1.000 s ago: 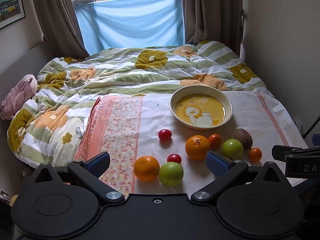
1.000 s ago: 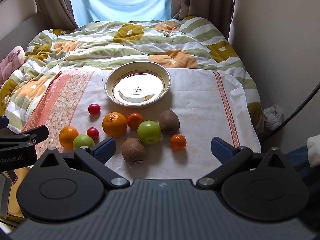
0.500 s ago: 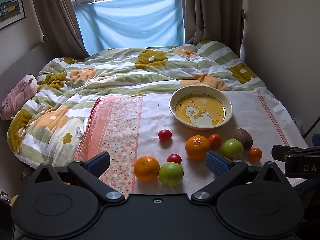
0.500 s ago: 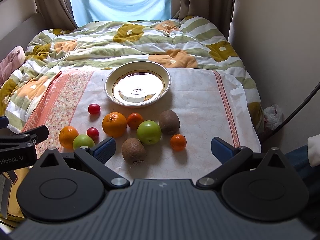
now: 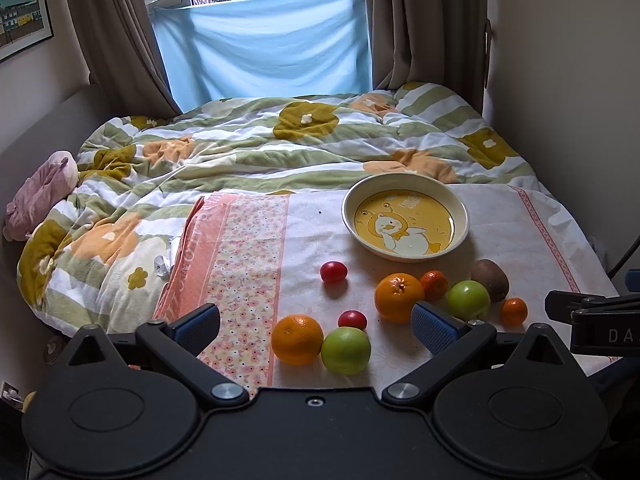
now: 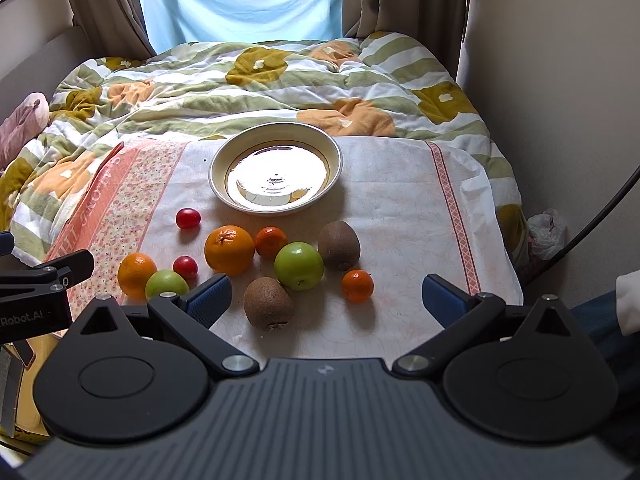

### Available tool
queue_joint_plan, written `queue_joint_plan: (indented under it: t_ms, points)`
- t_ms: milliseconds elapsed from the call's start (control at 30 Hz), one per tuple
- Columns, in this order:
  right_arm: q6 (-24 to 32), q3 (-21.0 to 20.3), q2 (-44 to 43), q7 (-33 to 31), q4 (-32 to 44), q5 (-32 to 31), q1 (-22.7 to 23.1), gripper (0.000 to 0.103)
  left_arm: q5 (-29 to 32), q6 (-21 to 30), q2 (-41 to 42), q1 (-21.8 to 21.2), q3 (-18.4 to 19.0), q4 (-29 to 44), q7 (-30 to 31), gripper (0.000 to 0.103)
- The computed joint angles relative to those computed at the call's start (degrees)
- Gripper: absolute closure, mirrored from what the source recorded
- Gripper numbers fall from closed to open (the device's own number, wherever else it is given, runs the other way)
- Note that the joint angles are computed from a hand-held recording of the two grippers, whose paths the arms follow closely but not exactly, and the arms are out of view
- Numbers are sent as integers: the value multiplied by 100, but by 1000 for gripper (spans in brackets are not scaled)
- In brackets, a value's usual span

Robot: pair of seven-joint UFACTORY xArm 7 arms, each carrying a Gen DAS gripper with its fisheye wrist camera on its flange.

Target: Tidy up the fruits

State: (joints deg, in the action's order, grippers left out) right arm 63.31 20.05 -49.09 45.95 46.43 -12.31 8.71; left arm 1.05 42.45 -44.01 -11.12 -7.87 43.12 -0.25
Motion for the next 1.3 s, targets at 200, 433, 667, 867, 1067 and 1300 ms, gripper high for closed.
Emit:
queue_joint_plan:
  t_ms: [200,433,667,867,1067,1300]
  points:
    - [-8,-5,15,14,5,-4,1,0,7,6,-12,-5,3,-5,-3,0]
    - [-97,-77,123,70,25,128,40,0,-79,136,113,-63,144,128,179,0]
    - [-307,-122,360,205,-210,278,126,0,-241,-62,243,-129,249,-117,416,0]
    - [-903,-225,601,492,-635,414,200,0,-435,-592,519,-317,303,-570,696,4]
    - [-1663,-326,778,739,-1087,469,256,0,-38,-1557,884,-328,46,-1066,1007,10]
    - [-2221,-383,1170,801,-1218,353,225,0,505,-2375,1443,-307,-83,-1241,1376,22]
